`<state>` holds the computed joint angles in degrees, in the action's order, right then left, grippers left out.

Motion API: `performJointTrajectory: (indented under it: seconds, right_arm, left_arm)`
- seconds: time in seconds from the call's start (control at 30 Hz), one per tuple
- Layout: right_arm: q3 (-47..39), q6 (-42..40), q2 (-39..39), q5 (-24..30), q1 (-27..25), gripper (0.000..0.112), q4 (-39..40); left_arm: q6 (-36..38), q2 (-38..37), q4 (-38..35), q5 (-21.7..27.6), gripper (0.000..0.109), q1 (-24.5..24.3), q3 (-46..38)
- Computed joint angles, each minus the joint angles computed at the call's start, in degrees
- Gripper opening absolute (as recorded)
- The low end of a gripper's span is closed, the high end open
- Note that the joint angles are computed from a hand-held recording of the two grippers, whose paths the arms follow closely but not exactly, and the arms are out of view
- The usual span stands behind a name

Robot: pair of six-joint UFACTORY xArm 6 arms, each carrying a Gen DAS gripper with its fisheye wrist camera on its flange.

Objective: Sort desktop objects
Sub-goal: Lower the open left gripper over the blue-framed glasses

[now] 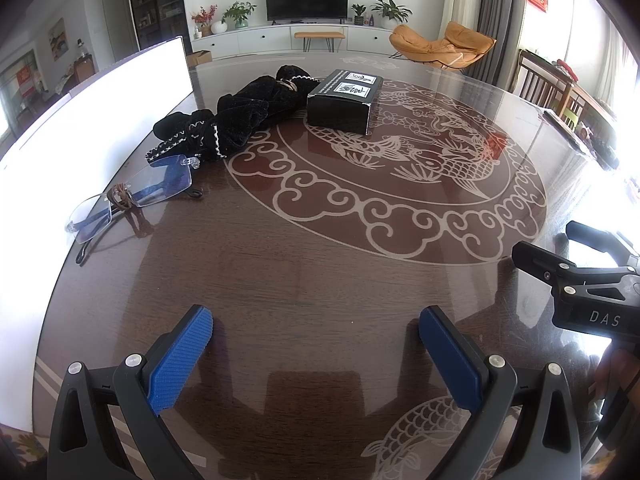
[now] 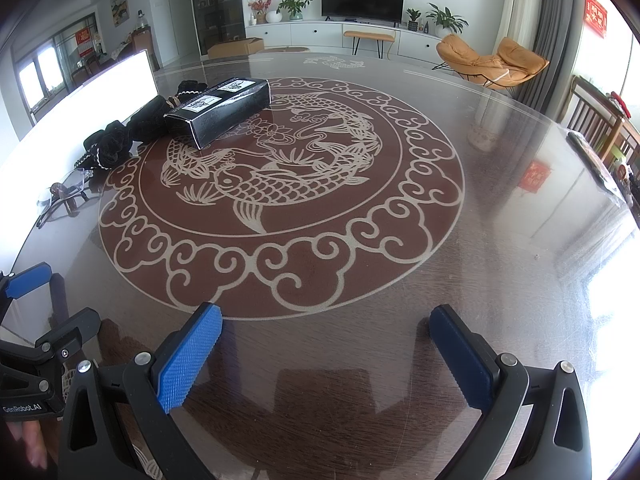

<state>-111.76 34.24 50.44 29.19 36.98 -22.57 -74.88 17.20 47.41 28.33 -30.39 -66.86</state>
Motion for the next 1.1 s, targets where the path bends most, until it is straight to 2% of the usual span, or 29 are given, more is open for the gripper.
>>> performJointTrajectory:
  seconds: [0.13, 0.2, 0.23, 0.37, 0.43, 0.5, 0.63, 0.73, 0.83, 0.9, 1.1]
  right_arm:
    - [0.1, 0.0, 0.0, 0.0, 0.0, 0.103, 0.0]
    - [0.1, 0.0, 0.0, 0.0, 0.0, 0.103, 0.0]
    - [0.1, 0.0, 0.0, 0.0, 0.0, 0.103, 0.0]
    - [0.1, 0.1, 0.0, -0.1, 0.0, 0.103, -0.1]
    - [0.1, 0.1, 0.0, -0.1, 0.0, 0.103, -0.1]
    - [0.1, 0.1, 0.0, -0.1, 0.0, 0.103, -0.1]
    - [0.1, 0.1, -0.1, -0.1, 0.0, 0.103, -0.1]
    - [0.1, 0.1, -0.1, 0.0, 0.0, 0.103, -0.1]
    - [-0.2, 0.0, 0.2, 0.0, 0.1, 0.103, 0.0]
    - [-0.4, 0.0, 0.3, 0.1, 0.1, 0.103, 0.1]
    - [-0.4, 0.0, 0.3, 0.1, 0.1, 0.103, 0.1]
  left_arm:
    - [0.2, 0.0, -0.1, 0.0, 0.103, 0.0, 0.0]
    - [0.2, -0.3, -0.4, 1.6, 0.103, -0.3, -0.2]
    - [-1.6, -0.9, 1.7, 2.7, 0.103, -0.6, -0.1]
    - [-11.4, -4.6, 18.4, 5.2, 0.103, 0.0, 0.0]
    - [-10.6, -4.6, 22.3, 6.9, 0.103, 1.7, -1.8]
    - [-4.6, -3.2, 19.5, 6.0, 0.103, 5.0, -4.6]
    - [8.5, -0.2, 4.9, -0.2, 0.103, 12.4, -7.2]
    - [17.4, 0.9, -8.5, -3.1, 0.103, 15.1, -6.1]
    - [21.7, 1.5, -13.8, -2.9, 0.103, 15.0, -4.9]
    - [24.8, 1.4, -18.3, -4.4, 0.103, 14.2, -3.2]
    - [18.6, -0.5, -14.2, -5.1, 0.103, 7.7, 0.1]
